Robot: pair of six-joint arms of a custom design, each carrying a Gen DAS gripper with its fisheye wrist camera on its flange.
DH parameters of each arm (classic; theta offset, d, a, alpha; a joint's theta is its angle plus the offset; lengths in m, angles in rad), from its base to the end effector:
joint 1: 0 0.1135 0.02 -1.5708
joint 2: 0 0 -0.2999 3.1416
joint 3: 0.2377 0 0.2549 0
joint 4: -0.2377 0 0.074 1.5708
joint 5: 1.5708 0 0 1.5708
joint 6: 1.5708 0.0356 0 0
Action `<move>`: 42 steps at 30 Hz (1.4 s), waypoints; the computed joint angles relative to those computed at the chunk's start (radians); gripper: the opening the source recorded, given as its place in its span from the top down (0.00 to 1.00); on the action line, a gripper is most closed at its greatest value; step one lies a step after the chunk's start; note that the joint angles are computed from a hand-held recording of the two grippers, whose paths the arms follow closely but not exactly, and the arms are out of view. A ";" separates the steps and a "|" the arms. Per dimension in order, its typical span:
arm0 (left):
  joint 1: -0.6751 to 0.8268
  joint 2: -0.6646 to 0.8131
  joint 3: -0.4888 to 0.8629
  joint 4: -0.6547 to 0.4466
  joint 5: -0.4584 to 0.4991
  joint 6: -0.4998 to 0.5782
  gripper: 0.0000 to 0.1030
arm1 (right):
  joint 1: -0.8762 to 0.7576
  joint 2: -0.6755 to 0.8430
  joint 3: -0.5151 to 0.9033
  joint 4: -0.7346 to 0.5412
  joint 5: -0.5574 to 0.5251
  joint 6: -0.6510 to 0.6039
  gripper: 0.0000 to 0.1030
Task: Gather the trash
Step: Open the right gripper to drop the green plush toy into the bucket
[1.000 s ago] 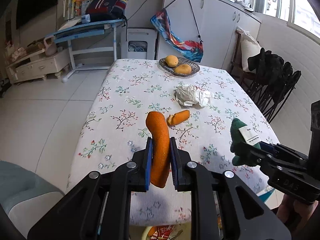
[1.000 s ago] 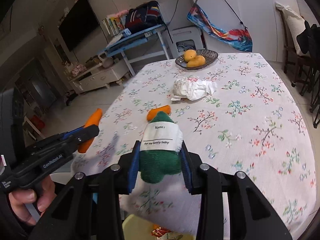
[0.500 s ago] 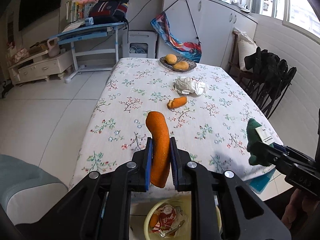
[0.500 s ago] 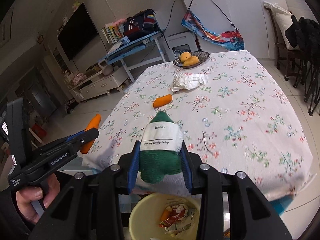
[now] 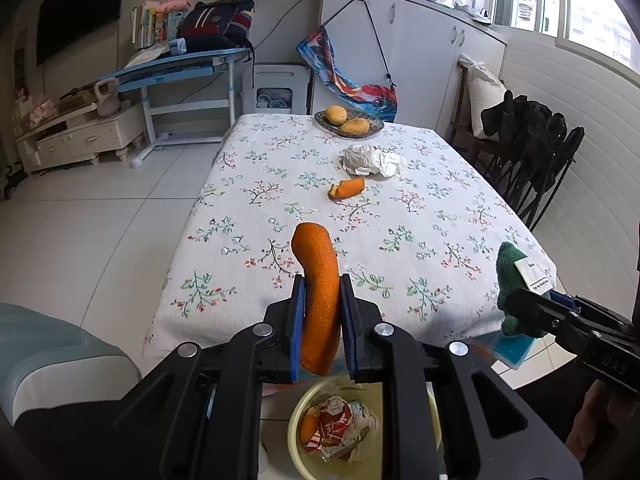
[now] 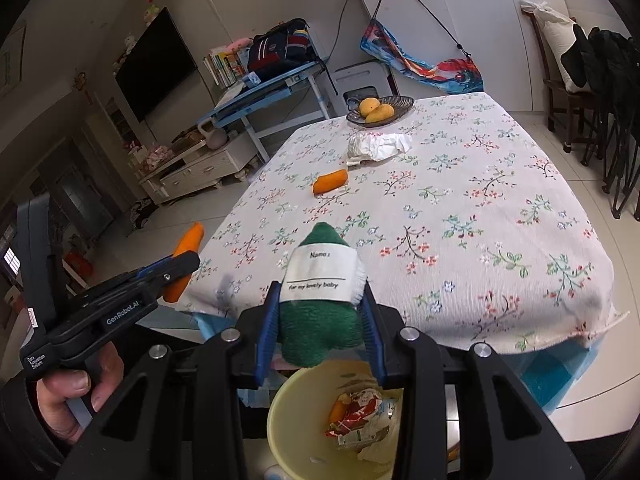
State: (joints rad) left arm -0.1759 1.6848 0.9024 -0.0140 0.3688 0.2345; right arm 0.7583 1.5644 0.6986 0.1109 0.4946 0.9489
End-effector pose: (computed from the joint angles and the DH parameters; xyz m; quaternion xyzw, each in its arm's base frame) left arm 0.3395 -0.0734 0.2027 0.2533 0.8771 -0.1588 0.3760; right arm 0.2302 0.1948 0.1914 0.1814 0.8767 0.1422 0.4222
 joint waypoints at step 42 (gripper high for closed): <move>0.008 -0.045 -0.056 0.009 0.012 0.015 0.84 | 0.093 0.148 0.081 -0.102 -0.139 0.056 0.61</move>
State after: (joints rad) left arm -0.1675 1.6396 0.8468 -0.0052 0.3809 0.2494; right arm 0.8516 1.7128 0.7801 0.0084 0.3552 1.0046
